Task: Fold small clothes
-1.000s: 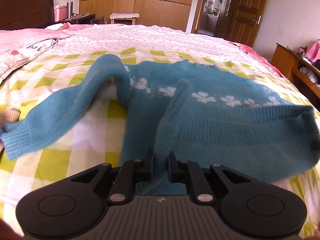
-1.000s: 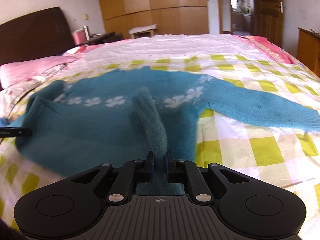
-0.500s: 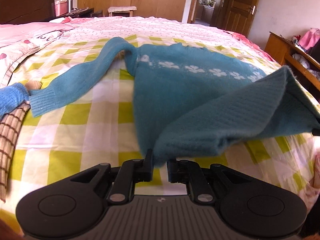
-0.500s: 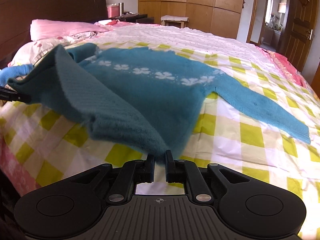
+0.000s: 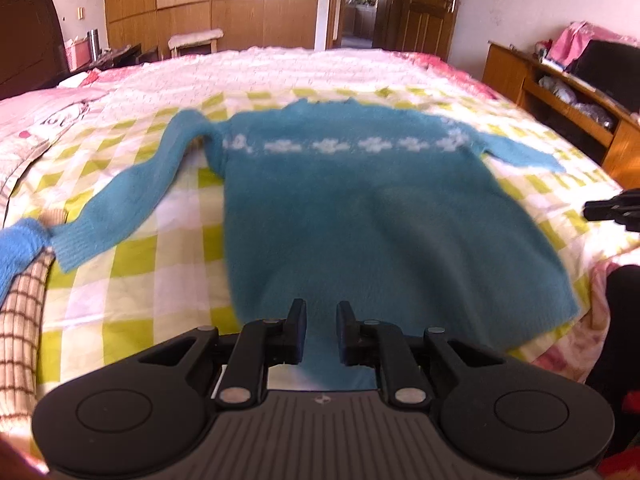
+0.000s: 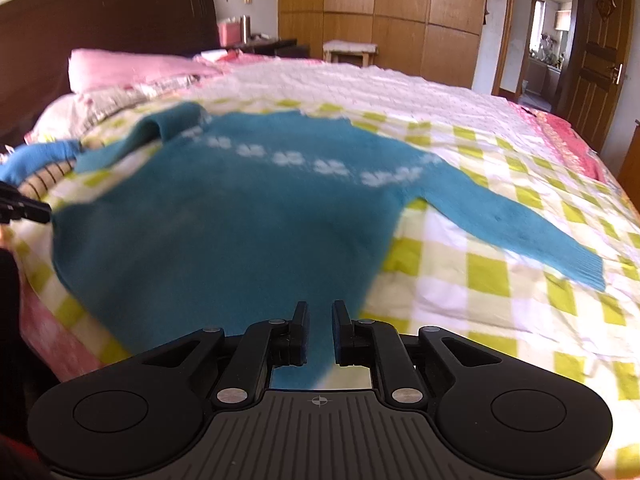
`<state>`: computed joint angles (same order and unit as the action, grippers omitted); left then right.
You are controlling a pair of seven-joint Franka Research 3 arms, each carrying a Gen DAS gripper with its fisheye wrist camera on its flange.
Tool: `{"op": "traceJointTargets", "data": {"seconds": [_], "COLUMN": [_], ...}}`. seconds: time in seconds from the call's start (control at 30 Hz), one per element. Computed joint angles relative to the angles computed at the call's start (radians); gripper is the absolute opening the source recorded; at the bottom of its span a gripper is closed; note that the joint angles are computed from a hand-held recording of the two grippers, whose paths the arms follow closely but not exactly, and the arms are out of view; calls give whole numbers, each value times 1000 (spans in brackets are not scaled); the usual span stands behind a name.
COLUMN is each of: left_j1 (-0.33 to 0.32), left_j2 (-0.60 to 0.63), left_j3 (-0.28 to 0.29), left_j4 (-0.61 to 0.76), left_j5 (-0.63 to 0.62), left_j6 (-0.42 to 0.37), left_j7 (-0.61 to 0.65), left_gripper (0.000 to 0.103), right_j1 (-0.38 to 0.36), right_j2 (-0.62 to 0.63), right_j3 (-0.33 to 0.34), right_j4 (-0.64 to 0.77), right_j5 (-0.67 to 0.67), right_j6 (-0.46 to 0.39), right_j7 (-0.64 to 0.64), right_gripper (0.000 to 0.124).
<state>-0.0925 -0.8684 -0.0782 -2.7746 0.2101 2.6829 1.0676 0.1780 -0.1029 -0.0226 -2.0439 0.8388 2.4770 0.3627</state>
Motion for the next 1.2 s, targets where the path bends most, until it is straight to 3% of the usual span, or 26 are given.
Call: {"op": "traceJointTargets", "data": {"seconds": [0.17,0.27,0.43,0.57,0.67,0.73,0.9,1.0,1.1,1.2], "left_j1": [1,-17,-2,-20,-13,-10,-24,-42,-28,-43], "left_j2": [133,252,356,346,348,353,409,457,471,485], "left_j3": [-6,-8,-57,-43,-66,-77,-74,-77,-107,-97], "left_j4": [48,91,161,161,185,196,226,264,282,304], "left_j5": [-4,-13,3,-17,2,21,26,23,71,59], "left_j6": [158,192,20,-37,-92,-96,-5,-33,-61,-66], "left_j7": [-21,-22,-47,-51,-72,-85,-109,-87,-107,-106], "left_gripper": [28,29,29,29,29,29,29,30,31,31], "right_j1": [27,45,52,26,18,15,17,22,11,-1], "right_j2": [70,91,111,123,122,123,121,118,118,133], "right_j3": [31,58,67,51,52,52,57,59,49,43], "right_j4": [51,42,25,48,47,50,38,25,31,50], "right_j5": [64,23,-156,-137,-132,-112,-52,-107,-89,-52], "right_j6": [-90,-98,-85,-150,-152,-151,-118,-76,-91,-94], "right_j7": [15,33,145,173,171,174,166,199,205,218], "right_gripper": [16,16,15,13,13,13,16,16,16,16]}}
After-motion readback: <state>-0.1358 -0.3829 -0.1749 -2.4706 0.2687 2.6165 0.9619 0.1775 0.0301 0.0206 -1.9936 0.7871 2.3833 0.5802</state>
